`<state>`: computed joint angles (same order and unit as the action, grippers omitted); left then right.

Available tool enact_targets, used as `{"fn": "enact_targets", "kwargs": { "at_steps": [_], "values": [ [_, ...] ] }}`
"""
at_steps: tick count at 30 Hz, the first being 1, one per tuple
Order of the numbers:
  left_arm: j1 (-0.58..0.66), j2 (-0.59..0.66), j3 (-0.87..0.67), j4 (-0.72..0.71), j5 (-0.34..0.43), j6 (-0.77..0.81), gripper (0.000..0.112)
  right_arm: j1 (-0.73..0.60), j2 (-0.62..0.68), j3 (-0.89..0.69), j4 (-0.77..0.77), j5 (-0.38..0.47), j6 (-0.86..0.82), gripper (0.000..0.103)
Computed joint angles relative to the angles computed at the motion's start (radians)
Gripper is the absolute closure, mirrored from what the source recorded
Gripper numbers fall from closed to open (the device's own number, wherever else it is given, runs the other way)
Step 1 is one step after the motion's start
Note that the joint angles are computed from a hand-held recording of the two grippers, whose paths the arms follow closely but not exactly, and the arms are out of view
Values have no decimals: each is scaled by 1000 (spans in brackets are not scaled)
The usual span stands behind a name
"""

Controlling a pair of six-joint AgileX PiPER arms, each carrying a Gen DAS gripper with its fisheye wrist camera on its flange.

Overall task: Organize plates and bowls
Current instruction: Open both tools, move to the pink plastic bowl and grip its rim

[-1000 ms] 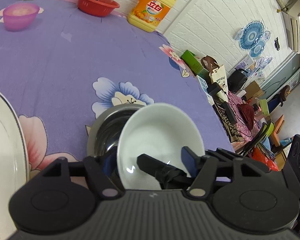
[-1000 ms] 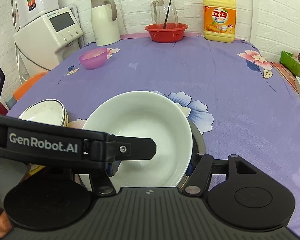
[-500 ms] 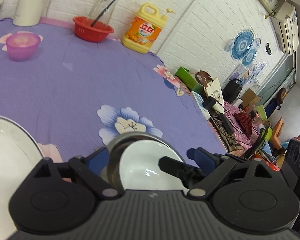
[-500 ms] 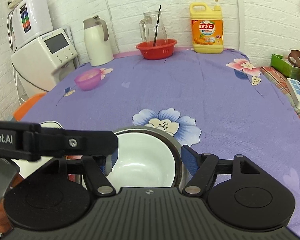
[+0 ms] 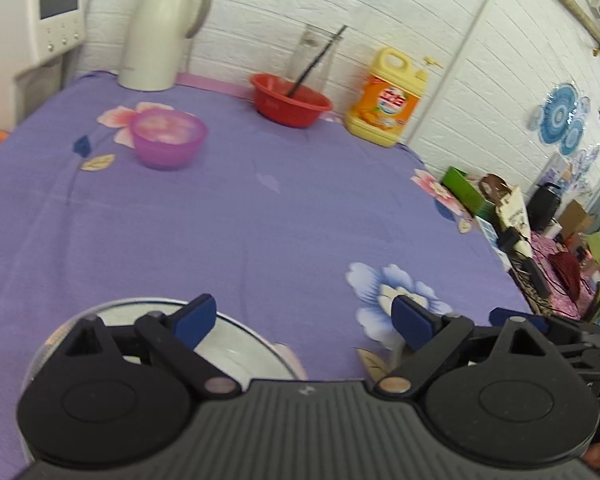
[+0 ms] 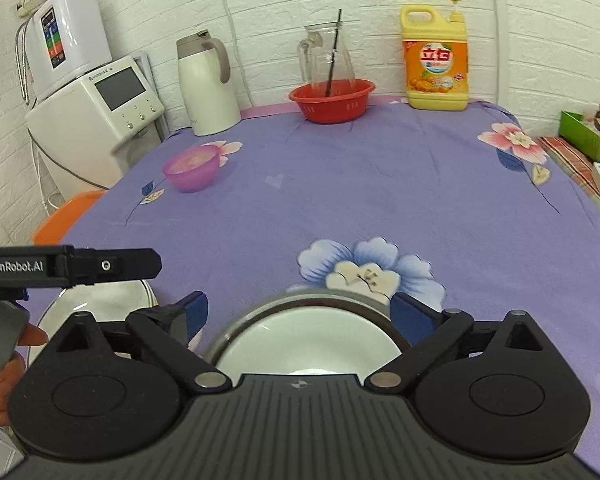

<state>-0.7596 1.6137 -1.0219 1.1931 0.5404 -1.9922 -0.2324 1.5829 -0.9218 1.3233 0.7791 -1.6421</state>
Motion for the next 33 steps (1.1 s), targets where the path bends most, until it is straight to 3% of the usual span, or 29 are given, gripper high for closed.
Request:
{"fn": "enact_targets", "kwargs": {
  "at_steps": [5,9,11,15,18,22,27,29,33],
  "values": [
    [81,-68,67,-19,-2,63,19,138,7,-80,-125,-97,177,0],
    [160,-103,99,-45,6,152,19,208,74,-192,-211,-53,346,0],
    [207,-111,105,-73,5,213,19,238,106,-236,-186,-29,339,0],
    [350,-118,105,-122,-42,344,19,365,141,-286,-128,-162,143,0],
    [475,-86,66,-143,-89,433,19,465,227,-421,-310,-241,261,0],
    [606,2,-23,-203,-181,547,19,531,401,-677,-473,-172,466,0],
    [701,198,-223,-447,-302,819,19,638,635,-1015,-779,-180,767,0],
    [714,285,-322,-608,-326,1000,19,645,727,-1161,-832,-123,849,0],
    [727,454,-543,-964,-298,1386,19,646,882,-1428,-882,3,960,0]
  ]
}}
